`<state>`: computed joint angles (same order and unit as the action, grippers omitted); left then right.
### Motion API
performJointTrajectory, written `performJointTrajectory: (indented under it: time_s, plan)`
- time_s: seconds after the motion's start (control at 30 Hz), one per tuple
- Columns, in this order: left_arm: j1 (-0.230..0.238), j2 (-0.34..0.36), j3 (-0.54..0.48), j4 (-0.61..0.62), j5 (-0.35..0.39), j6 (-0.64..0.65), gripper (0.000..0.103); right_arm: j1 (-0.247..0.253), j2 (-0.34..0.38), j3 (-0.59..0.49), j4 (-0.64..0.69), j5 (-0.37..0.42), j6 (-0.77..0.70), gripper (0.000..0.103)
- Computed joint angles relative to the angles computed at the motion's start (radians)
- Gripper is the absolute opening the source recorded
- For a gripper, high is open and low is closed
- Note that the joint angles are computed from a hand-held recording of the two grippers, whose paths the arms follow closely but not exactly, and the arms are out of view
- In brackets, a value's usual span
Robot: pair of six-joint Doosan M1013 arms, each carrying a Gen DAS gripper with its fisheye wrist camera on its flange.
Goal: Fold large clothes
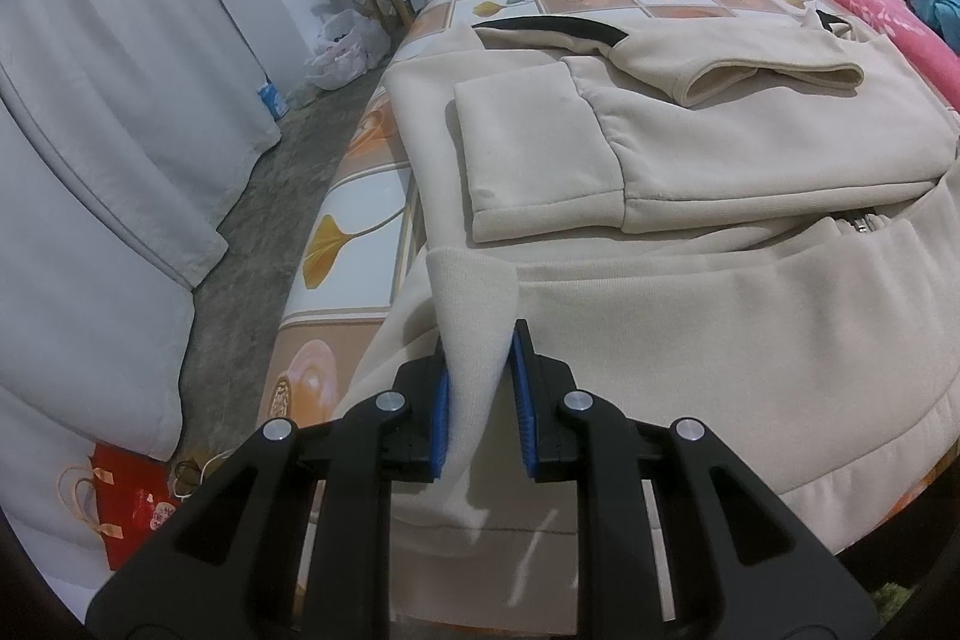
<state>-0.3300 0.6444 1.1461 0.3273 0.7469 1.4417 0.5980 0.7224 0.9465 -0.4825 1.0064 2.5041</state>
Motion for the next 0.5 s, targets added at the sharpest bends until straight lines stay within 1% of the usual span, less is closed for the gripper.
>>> performJointTrajectory:
  time_s: [0.03, 0.07, 0.13, 0.17, 0.23, 0.33, 0.37, 0.47, 0.5]
  plan:
    - [0.0, 0.0, 0.0, 0.0, 0.0, 0.002, 0.018, -0.008, -0.007, 0.01, 0.001, -0.008, 0.008, 0.089]
    - [0.0, 0.0, 0.0, 0.002, 0.0, 0.002, 0.018, -0.015, -0.013, 0.02, 0.001, -0.016, 0.018, 0.088]
    - [0.0, 0.001, -0.001, 0.0, 0.0, 0.005, 0.018, -0.029, -0.019, 0.033, 0.001, -0.033, 0.033, 0.079]
    - [0.001, 0.001, -0.001, -0.003, -0.002, 0.008, 0.018, -0.039, -0.021, 0.038, 0.016, -0.047, 0.034, 0.078]
    - [0.002, 0.0, 0.0, -0.004, -0.004, 0.008, 0.018, -0.05, -0.017, 0.036, 0.035, -0.058, 0.027, 0.07]
    - [0.002, 0.0, 0.002, -0.005, -0.008, 0.007, 0.018, -0.064, -0.003, 0.022, 0.073, -0.063, -0.007, 0.062]
    - [0.002, 0.0, 0.003, -0.003, -0.01, 0.005, 0.018, -0.067, 0.005, 0.014, 0.084, -0.062, -0.026, 0.061]
    - [0.001, -0.001, 0.006, 0.002, -0.015, 0.005, 0.018, -0.069, 0.024, -0.008, 0.101, -0.036, -0.064, 0.05]
    - [0.001, -0.001, 0.007, 0.003, -0.017, 0.005, 0.018, -0.07, 0.031, -0.016, 0.112, -0.026, -0.079, 0.043]
